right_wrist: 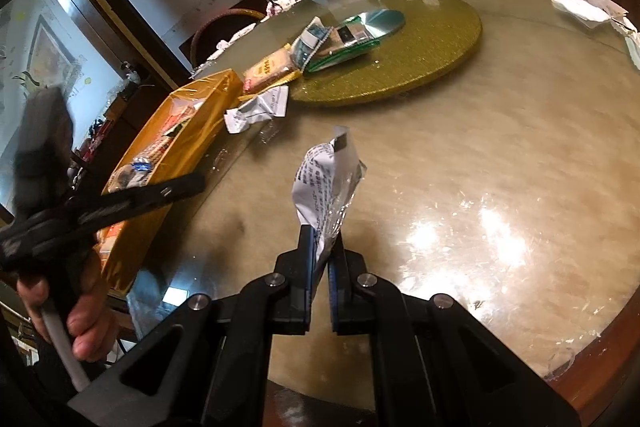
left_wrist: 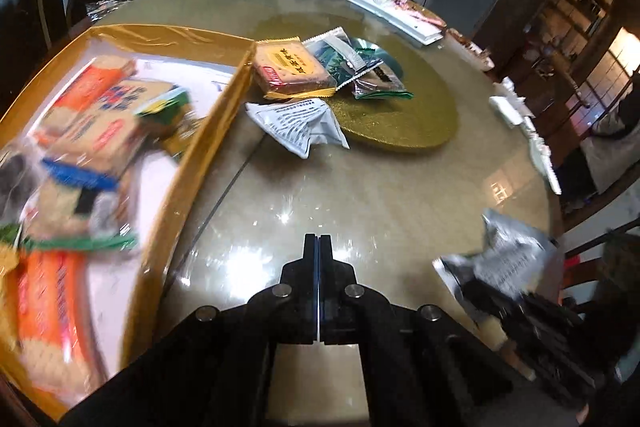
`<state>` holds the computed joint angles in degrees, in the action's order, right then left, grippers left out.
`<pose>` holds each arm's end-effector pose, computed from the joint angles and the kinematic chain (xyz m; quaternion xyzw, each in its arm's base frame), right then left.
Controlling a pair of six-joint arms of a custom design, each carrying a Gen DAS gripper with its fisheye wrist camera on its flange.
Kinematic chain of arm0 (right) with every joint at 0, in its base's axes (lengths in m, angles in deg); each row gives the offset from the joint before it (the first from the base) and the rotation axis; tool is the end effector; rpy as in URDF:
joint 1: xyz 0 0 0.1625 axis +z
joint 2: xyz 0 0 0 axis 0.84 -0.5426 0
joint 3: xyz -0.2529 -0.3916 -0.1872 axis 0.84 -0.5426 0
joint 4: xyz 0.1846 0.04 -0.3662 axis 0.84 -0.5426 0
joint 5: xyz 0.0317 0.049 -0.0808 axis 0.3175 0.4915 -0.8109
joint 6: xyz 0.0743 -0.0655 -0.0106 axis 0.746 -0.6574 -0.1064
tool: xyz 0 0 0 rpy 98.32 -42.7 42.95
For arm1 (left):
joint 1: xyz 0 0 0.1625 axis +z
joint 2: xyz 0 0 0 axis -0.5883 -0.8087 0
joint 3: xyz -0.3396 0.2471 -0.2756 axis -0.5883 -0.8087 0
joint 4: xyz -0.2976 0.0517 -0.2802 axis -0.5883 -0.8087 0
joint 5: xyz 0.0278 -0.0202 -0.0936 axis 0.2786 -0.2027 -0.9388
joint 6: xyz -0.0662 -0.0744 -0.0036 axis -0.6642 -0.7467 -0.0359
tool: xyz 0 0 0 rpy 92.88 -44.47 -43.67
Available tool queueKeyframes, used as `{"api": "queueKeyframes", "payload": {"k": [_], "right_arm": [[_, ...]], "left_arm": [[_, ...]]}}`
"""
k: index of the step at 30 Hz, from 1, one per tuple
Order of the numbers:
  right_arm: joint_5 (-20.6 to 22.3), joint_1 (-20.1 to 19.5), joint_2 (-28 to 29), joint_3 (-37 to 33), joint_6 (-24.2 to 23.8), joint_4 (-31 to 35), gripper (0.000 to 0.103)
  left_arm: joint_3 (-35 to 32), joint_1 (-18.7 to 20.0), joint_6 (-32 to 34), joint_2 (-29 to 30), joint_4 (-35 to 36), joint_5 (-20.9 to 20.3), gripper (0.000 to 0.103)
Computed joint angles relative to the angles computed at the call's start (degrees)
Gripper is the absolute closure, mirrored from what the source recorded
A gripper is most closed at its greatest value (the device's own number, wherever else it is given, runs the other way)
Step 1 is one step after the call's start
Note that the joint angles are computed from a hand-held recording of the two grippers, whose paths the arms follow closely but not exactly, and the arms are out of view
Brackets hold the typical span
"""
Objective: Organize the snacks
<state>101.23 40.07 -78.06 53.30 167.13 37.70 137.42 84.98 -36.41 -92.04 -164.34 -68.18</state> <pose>0.1332 -0.2831 0.0560 0.0336 -0.9210 0.3489 0.1702 -0.1032 -0.3921 0.1304 0.2253 0.9415 -0.1736 0.1811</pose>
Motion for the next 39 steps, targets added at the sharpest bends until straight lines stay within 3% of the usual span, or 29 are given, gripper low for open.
{"api": "queueKeyframes", "payload": {"k": [4,6,8,10,11,12,14,16,20,22,23,25,29,33,39], "right_arm": [[0.0,1.4,-0.3,-0.1,0.1,-0.2,0.096],[0.5,1.9,-0.2,-0.3,0.3,0.1,0.096],[1.0,2.0,0.0,-0.7,0.6,0.8,0.096],[1.2,2.2,0.1,-0.8,0.7,1.0,0.096],[1.4,2.3,0.3,-1.0,0.8,1.1,0.096],[1.4,2.3,0.4,-1.1,0.9,1.2,0.096],[1.1,2.2,0.8,-1.2,1.0,1.2,0.096],[0.9,1.8,1.2,-1.1,0.7,1.2,0.096],[0.0,0.4,0.8,-0.6,0.2,0.9,0.096],[-0.2,0.0,0.6,-0.5,0.3,1.1,0.096],[-0.5,-0.2,0.4,-0.4,0.2,1.1,0.096],[-0.5,-0.3,0.2,-0.2,-0.2,0.9,0.096],[-0.8,-0.9,0.0,0.3,-0.4,0.2,0.096],[-1.2,-1.5,0.2,1.1,-0.4,-0.9,0.096],[-0.9,-1.7,0.3,1.4,0.3,-1.7,0.096]], "left_arm": [[1.9,-0.5,-0.2,-4.0,0.4,-1.3,0.103],[2.5,-0.7,0.9,-3.7,-2.9,-1.3,0.103],[1.6,-1.6,0.8,-2.1,-3.9,1.5,0.103],[-1.3,-2.1,2.8,1.1,-4.0,4.5,0.084],[-4.1,-2.2,5.5,3.2,-1.7,6.3,0.054],[-5.4,-2.6,7.1,4.7,-1.4,8.8,0.038],[-7.6,-3.5,11.7,9.4,-4.2,13.5,0.038],[-10.4,-3.8,17.2,13.3,-2.4,17.4,0.038],[-15.2,-2.5,21.6,17.5,4.3,21.0,0.036],[-16.2,-1.5,21.3,17.5,4.3,19.8,0.027],[-16.8,-0.8,20.4,17.1,5.3,18.3,0.029],[-17.6,0.8,17.8,15.1,8.8,14.2,0.049],[-15.9,0.7,18.2,14.5,7.3,15.5,0.073],[-12.3,-0.8,16.0,12.1,6.5,15.7,0.081],[-4.3,-2.8,8.3,4.4,3.2,6.4,0.083]]}}
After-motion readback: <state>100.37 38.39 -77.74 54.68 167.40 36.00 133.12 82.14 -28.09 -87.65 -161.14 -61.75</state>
